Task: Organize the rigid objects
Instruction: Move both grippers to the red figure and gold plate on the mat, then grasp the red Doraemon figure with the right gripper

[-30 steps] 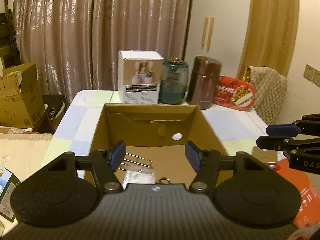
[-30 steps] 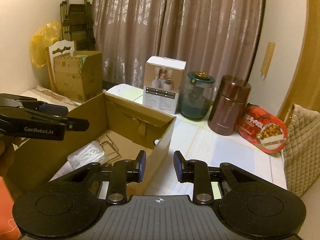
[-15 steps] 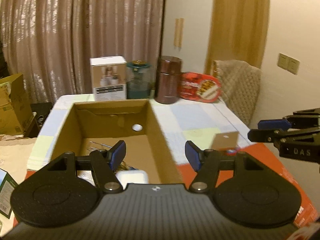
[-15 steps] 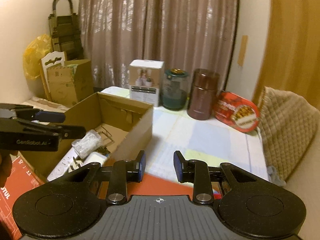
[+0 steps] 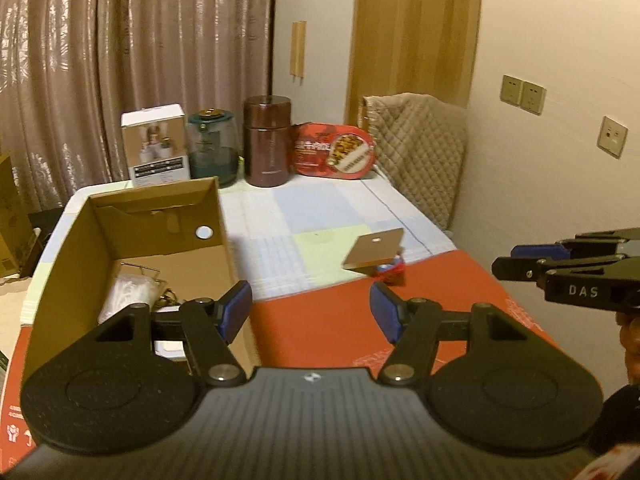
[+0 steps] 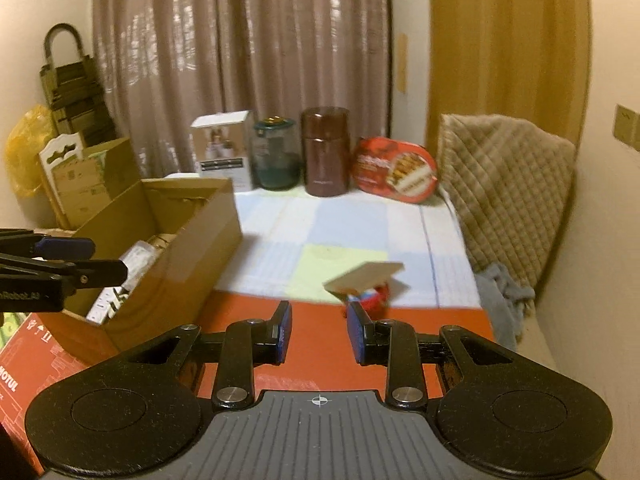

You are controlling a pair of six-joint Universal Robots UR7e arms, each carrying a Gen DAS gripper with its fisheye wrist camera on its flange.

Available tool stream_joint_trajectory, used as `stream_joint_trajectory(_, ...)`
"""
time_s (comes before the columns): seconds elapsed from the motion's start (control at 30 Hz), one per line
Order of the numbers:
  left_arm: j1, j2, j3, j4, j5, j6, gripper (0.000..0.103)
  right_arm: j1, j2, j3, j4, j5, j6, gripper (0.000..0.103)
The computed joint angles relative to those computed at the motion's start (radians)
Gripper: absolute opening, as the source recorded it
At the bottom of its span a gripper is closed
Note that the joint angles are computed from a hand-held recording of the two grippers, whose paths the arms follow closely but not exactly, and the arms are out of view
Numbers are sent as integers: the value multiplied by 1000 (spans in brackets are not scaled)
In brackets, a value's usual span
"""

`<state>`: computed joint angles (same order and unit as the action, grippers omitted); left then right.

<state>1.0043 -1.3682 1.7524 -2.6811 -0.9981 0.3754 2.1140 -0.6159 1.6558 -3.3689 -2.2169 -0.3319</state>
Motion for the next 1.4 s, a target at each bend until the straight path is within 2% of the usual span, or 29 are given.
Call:
stream_joint_trajectory(0.27,-23,2,45,13,-4,-25,61,-29,-54,90,-43,-7,48,27)
stream_joint_trajectory(0.57,-7,59,59,0,-4,-49,61,-90,-49,99,-60,5,52,28)
stream_joint_trajectory(0.63,2,80,52,-8,-6,-46,61,-107,-41,88,-54,15,50,30)
stream_joint_trajectory(0.73,14,114,39,-21,-14,-41,61,-129,-28,73,-53,31,41,42)
stream_joint_trajectory(0.8,19,137,33,-36,-12,-34,61,-145,-19,57,-53,47,32,51)
stream_joint_trajectory(0.9,27,171,22,-70,-10,-15,62,-166,3,18,-40,65,19,54)
stream_joint_trajectory(1.17,62,242,6,-148,-48,36,67,-215,79,-119,27,140,-10,57)
stream_joint_trajectory(1.4,88,309,-24,-204,-42,59,68,-252,156,-247,107,185,-9,58)
